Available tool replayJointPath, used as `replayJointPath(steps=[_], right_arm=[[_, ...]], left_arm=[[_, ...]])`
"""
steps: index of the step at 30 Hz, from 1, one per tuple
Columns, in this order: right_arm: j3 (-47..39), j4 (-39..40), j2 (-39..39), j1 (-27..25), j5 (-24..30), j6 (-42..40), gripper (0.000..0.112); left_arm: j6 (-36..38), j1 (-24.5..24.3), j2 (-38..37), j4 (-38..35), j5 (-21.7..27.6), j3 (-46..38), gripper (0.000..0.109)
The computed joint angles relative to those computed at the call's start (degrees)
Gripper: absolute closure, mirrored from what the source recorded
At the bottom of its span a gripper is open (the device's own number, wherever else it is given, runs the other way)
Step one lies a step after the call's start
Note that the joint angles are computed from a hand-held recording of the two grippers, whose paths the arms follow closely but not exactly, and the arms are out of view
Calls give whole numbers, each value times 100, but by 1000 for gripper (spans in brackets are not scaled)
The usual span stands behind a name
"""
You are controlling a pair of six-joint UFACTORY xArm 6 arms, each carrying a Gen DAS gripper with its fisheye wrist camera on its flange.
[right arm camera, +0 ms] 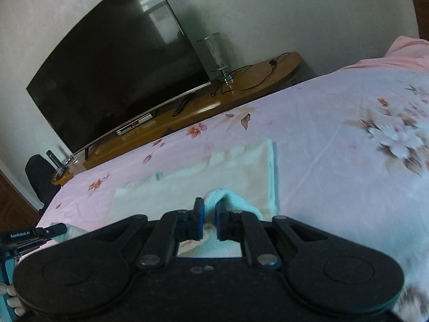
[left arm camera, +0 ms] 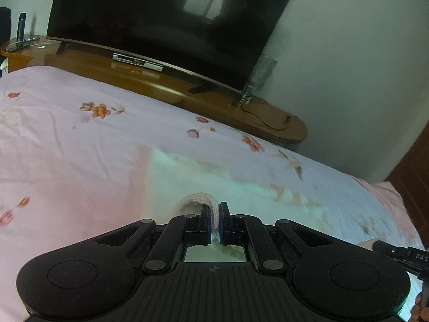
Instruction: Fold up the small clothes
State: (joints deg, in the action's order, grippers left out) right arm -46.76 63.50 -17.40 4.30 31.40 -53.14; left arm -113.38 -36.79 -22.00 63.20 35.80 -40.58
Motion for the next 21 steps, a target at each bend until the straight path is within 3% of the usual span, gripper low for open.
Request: replayJointPath(steps=[6, 13, 20, 21], right_arm=[[-1284, 89, 1564, 181, -214, 67, 103], [-2332, -67, 2802, 345, -409, 426, 103], [-3152, -671, 3725, 446, -577, 1215, 102], [-3180, -709, 3778, 455, -610, 1252, 95]], left_arm=[[-337, 873, 1113, 280, -636, -614, 104], [-262, 1289, 2198, 365, -783, -1487, 104], [1086, 1570, 3016, -1011, -847, -2234, 103], [1215, 1606, 3026, -1216, -897, -2240, 103]])
